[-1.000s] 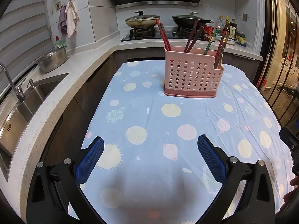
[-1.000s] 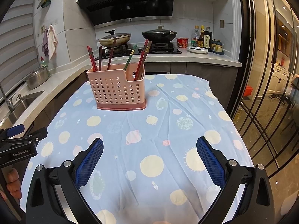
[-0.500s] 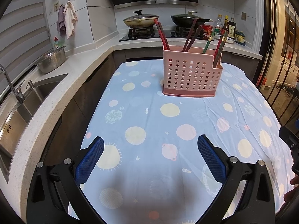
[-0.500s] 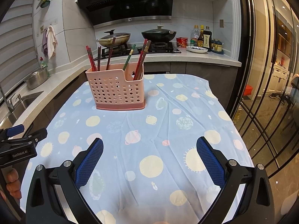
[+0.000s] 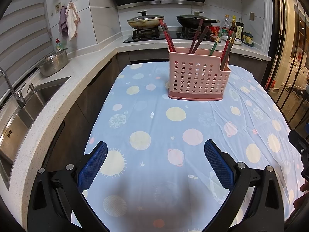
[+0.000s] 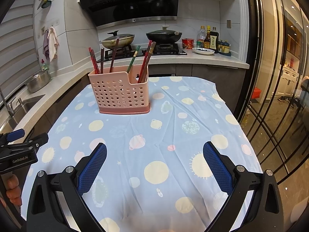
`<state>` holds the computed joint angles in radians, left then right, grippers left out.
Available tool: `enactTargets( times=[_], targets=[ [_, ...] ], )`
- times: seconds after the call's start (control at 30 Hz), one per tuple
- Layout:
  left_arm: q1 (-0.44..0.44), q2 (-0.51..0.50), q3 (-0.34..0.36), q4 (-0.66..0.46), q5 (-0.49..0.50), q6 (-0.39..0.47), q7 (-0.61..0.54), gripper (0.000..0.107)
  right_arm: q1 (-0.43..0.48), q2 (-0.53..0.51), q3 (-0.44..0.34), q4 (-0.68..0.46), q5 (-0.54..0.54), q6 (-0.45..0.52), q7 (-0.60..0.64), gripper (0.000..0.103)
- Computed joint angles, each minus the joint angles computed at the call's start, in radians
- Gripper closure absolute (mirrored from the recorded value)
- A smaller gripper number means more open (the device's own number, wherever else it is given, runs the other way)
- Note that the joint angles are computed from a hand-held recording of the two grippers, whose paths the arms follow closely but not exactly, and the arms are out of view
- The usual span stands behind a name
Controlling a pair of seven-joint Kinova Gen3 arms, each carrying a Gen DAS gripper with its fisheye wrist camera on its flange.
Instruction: Organize utensils
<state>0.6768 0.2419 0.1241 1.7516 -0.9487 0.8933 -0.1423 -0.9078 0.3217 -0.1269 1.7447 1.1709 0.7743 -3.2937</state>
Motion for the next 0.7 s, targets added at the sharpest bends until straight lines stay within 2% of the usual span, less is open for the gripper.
enactTargets(
  times=[0.7],
  targets=[
    [-0.004,0.003,-0.003,-0.004,-0.003,0.004,0.003,0.012,-0.004,0.008,0.006,0.001,0.015,0.012,-0.012,0.007]
  ],
)
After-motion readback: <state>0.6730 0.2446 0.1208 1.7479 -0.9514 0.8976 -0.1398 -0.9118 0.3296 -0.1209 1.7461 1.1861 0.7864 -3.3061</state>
